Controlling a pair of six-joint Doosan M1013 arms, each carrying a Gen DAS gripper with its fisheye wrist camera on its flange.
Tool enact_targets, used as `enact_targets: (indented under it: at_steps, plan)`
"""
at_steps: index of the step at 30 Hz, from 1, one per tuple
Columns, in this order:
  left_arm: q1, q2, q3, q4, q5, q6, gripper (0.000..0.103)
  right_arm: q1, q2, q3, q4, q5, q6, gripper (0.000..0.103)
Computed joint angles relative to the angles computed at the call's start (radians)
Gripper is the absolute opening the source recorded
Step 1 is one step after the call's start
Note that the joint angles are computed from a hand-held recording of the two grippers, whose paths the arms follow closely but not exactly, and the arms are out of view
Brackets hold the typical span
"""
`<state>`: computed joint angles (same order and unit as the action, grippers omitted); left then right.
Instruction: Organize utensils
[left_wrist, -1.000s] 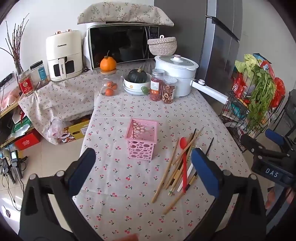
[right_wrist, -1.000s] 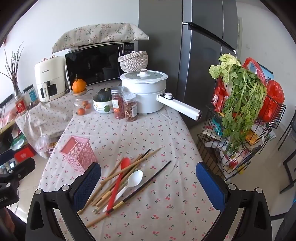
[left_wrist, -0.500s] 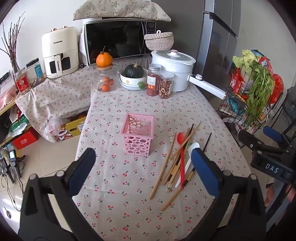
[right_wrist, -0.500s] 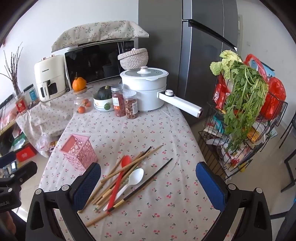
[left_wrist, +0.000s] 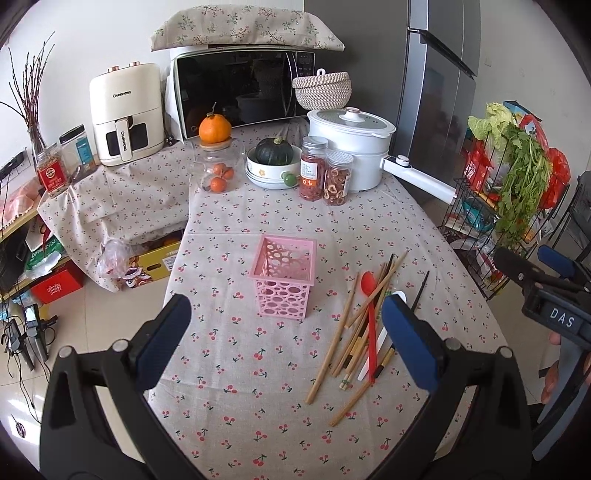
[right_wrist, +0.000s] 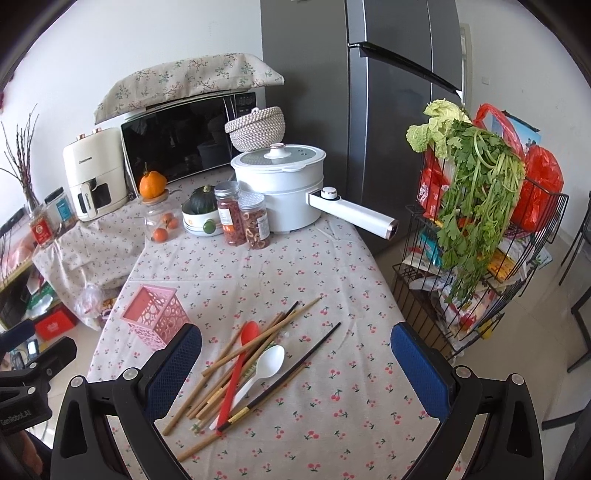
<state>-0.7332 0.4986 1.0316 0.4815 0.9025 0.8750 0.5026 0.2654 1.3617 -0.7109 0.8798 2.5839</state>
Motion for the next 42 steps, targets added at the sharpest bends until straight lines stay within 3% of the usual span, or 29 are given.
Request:
enact_targets:
  at_steps: [42]
  plan:
    - [-0.002, -0.002, 0.011, -0.011, -0.017, 0.027, 0.102, 0.001, 0.005, -0.005, -0.008, 0.007, -0.019, 0.103]
